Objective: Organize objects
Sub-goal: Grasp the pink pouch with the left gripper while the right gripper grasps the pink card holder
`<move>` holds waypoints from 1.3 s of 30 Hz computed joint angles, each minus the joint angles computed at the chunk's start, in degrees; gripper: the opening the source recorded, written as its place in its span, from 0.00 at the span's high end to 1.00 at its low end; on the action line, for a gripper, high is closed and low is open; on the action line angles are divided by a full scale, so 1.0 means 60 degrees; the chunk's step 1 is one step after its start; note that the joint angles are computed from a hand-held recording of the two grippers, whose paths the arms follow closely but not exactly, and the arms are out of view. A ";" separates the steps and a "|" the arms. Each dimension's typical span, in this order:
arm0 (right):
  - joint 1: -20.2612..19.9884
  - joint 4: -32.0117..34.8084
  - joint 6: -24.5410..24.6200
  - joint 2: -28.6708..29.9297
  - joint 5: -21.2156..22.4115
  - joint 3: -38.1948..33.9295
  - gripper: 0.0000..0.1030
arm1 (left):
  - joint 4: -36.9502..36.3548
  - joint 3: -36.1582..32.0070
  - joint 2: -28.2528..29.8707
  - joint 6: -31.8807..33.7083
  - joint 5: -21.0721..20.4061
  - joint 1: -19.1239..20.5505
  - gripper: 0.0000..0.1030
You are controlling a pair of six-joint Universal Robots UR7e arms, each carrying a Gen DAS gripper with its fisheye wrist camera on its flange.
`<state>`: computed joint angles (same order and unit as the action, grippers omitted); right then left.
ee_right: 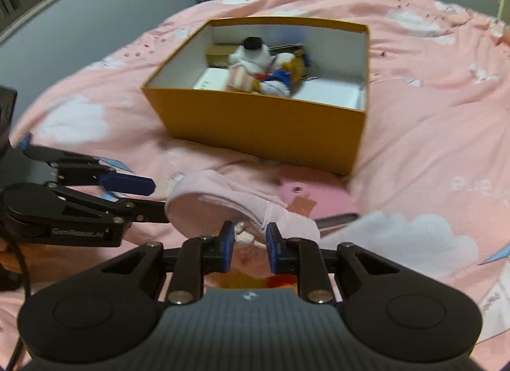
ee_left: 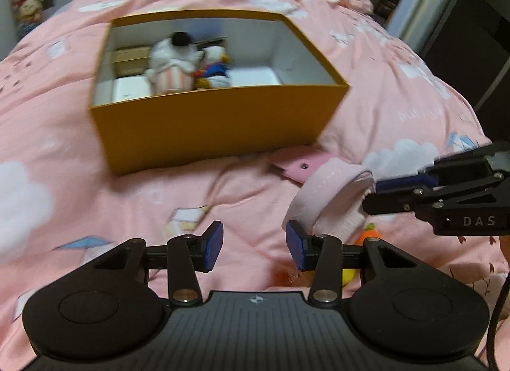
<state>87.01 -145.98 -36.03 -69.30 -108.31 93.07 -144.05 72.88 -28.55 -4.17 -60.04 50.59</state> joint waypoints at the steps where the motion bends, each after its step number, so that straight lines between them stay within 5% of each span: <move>1: -0.0019 0.0274 0.0229 0.0024 0.0152 -0.0104 0.78 | -0.0042 0.0103 -0.0093 -0.0189 0.0114 0.0000 0.50; 8: -0.0199 0.1829 0.1842 0.0562 0.1269 -0.0871 0.78 | -0.0050 0.0306 -0.0356 -0.1307 0.0761 0.0149 0.51; 14: -0.0163 0.1333 0.2358 0.1219 0.1025 -0.1274 0.80 | -0.0008 0.0072 -0.0139 -0.1483 0.0936 0.0244 0.51; 16: -0.0101 0.0793 0.2191 0.1378 0.0720 -0.1236 0.88 | -0.0056 0.0050 -0.0130 -0.1447 0.0813 0.0272 0.50; 30: -0.0146 -0.0610 0.0973 0.1452 -0.0088 -0.0944 0.83 | 0.0961 -0.1072 0.0511 -0.2629 -0.0225 0.0630 0.35; 39: -0.0203 -0.1303 -0.1228 0.1758 -0.1344 -0.1136 0.58 | 0.2151 -0.2347 0.1330 -0.4622 -0.0236 0.0895 0.37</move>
